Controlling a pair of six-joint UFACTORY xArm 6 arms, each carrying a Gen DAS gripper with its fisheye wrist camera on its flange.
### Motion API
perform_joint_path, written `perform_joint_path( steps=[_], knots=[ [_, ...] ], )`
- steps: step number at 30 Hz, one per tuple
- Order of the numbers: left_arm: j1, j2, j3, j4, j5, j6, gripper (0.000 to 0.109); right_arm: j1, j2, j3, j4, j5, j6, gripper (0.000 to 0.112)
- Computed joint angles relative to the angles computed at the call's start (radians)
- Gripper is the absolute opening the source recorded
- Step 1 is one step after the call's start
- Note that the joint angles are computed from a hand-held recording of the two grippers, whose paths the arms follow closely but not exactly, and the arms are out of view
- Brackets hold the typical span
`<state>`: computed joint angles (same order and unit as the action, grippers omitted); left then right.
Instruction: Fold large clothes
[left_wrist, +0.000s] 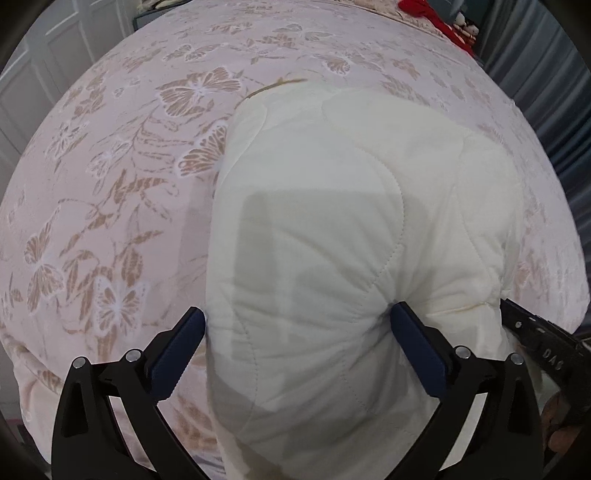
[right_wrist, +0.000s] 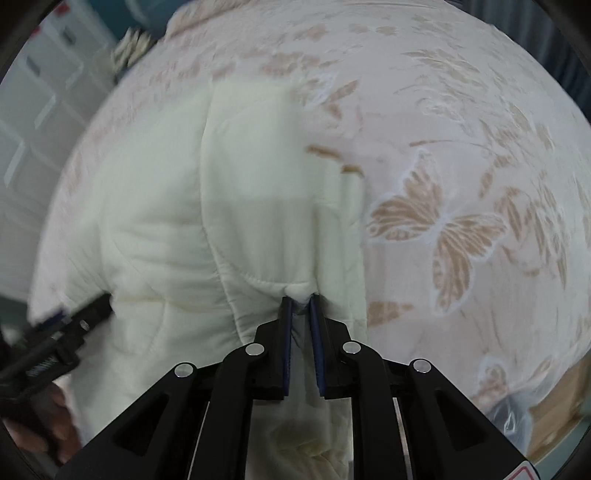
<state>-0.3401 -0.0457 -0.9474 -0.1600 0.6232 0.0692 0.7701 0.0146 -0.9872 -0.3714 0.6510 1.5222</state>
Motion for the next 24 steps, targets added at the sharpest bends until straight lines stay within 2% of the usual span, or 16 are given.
perform_joint_path(
  steps=[1,2,4,7,9,10,12,15,18,22,24],
  knots=[
    [0.004,-0.012,0.006,-0.008,0.002,0.007,0.098,-0.003,-0.035,0.031,-0.024,-0.033,0.051,0.022],
    [0.006,-0.024,0.014,-0.013,0.002,0.014,0.098,-0.005,-0.062,0.057,-0.047,-0.064,0.097,0.035],
    [0.005,-0.037,0.027,-0.010,-0.002,0.013,0.098,-0.009,-0.078,0.072,-0.065,-0.100,0.125,0.050],
    [-0.001,-0.057,0.043,0.017,-0.009,-0.006,0.098,-0.006,-0.049,0.042,-0.035,-0.076,0.076,0.051],
    [-0.004,-0.069,0.047,0.028,-0.006,-0.012,0.097,-0.006,-0.028,0.032,-0.021,-0.090,0.049,0.033],
    [-0.006,-0.076,0.049,0.032,-0.005,-0.014,0.097,-0.007,-0.026,0.036,0.004,-0.115,0.023,0.010],
    [-0.008,-0.091,0.055,0.039,-0.005,-0.017,0.097,0.001,-0.042,0.045,-0.026,-0.107,0.044,0.006],
    [-0.006,-0.106,0.059,0.038,-0.002,-0.015,0.097,0.024,-0.071,0.041,-0.087,-0.021,0.085,0.004],
    [-0.001,-0.109,0.060,0.023,0.002,-0.014,0.098,0.028,-0.079,0.065,-0.081,0.010,0.118,0.002],
    [-0.002,-0.080,0.045,-0.014,0.011,0.009,0.098,0.010,-0.013,0.071,0.014,-0.045,0.026,0.003],
    [-0.007,-0.069,0.044,-0.004,0.005,0.005,0.098,0.010,0.003,0.038,0.036,-0.007,-0.019,0.005]
  ],
)
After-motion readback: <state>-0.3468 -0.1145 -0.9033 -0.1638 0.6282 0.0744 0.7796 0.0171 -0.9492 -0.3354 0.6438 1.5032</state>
